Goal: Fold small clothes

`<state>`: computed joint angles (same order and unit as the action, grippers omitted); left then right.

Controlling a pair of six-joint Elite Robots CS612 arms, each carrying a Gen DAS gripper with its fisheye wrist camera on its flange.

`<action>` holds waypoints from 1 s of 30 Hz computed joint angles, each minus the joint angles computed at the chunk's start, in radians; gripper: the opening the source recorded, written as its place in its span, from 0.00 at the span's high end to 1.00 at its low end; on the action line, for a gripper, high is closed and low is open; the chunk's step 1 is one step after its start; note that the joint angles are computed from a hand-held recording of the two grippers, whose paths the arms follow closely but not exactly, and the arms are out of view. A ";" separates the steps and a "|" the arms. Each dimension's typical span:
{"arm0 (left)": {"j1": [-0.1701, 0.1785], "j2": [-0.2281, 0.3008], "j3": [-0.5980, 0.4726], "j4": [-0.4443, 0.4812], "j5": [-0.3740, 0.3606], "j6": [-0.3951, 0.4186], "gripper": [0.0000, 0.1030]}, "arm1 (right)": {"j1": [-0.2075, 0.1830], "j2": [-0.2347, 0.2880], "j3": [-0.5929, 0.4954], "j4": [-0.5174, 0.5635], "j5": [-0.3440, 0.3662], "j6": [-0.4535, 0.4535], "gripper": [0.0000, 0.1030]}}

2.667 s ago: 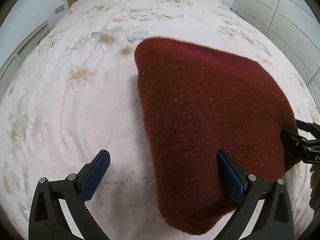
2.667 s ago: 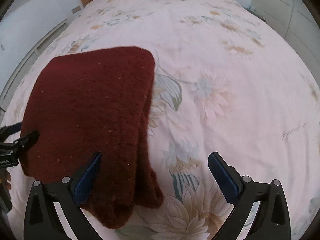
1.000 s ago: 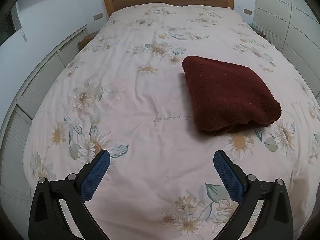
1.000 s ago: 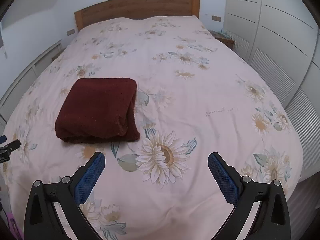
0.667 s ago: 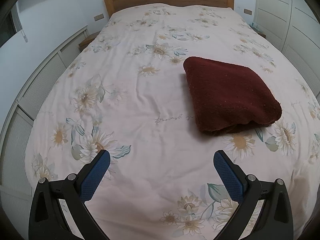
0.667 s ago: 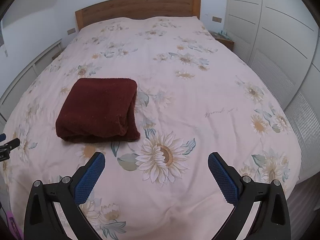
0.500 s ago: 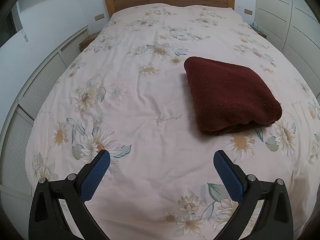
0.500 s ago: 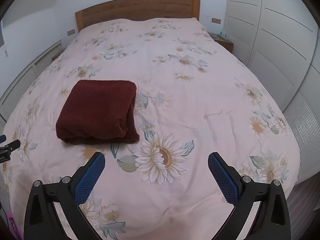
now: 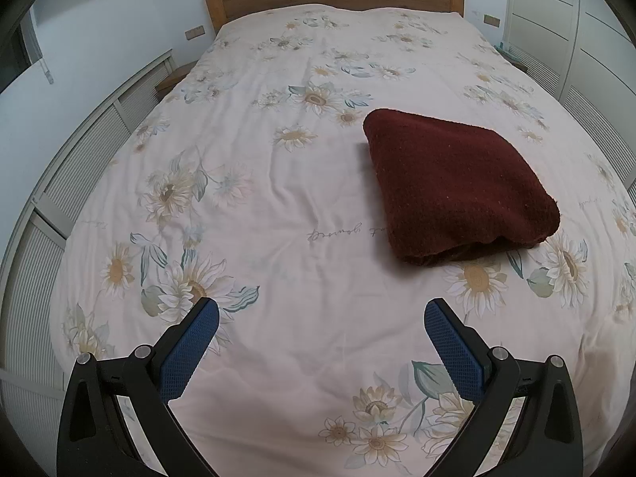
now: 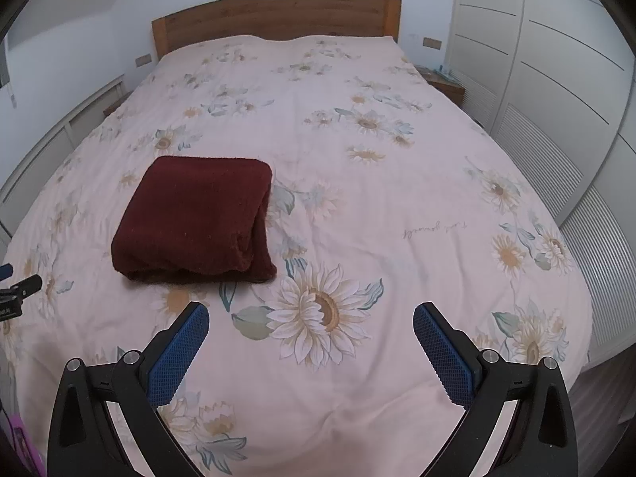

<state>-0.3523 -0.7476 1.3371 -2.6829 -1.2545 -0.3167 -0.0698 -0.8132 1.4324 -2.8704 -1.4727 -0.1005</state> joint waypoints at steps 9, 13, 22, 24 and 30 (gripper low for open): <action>0.000 0.000 0.001 0.000 0.002 0.000 0.01 | 0.001 0.000 0.000 0.001 -0.001 -0.004 0.00; 0.000 0.000 0.000 0.004 0.000 0.004 0.01 | -0.001 0.001 -0.002 0.008 -0.001 -0.011 0.00; 0.004 -0.002 0.004 0.002 -0.010 0.015 0.01 | -0.001 0.001 -0.004 0.018 -0.002 -0.019 0.00; 0.005 -0.001 0.004 0.000 -0.014 0.022 0.01 | -0.002 0.002 -0.004 0.020 -0.002 -0.020 0.00; 0.005 -0.001 0.005 0.001 -0.016 0.031 0.01 | -0.002 0.004 -0.005 0.020 -0.002 -0.016 0.00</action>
